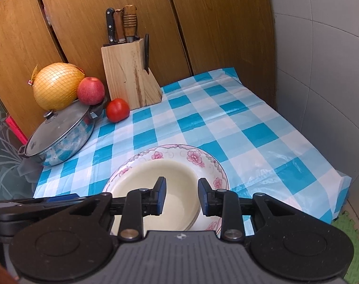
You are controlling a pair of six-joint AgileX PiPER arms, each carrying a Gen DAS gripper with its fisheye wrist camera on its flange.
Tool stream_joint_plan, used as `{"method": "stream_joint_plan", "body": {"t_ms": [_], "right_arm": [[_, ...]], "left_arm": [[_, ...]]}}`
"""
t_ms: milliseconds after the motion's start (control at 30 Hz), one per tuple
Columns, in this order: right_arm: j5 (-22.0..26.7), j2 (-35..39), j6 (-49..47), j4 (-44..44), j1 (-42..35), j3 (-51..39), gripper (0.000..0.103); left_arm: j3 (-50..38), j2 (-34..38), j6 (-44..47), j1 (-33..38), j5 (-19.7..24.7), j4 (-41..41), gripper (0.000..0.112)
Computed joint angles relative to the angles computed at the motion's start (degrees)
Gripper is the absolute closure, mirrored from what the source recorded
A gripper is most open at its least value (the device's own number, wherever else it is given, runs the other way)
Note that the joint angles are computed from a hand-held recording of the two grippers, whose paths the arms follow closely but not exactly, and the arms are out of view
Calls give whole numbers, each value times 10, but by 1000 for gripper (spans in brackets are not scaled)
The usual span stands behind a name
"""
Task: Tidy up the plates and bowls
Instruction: 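Open both tools and pull them back from the bowls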
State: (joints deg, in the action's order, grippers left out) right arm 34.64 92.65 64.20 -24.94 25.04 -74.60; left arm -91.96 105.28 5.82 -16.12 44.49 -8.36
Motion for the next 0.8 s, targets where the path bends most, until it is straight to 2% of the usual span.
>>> {"method": "stream_joint_plan", "body": {"t_ms": [200, 367, 533, 667, 800], "right_arm": [[-1, -6, 17, -16, 18, 11, 73], [-1, -17, 42, -42, 39, 27, 73], [-4, -35, 67, -56, 51, 49, 72], [-9, -52, 90, -65, 60, 71, 72], [-13, -66, 107, -72, 71, 89, 66]], "left_arm": [[27, -19, 7, 11, -5, -13, 52], [71, -51, 19, 14, -27, -17, 48], [114, -82, 30, 15, -51, -17, 39], [145, -100, 33, 15, -68, -8, 37], [159, -105, 30, 17, -72, -2, 33]]}}
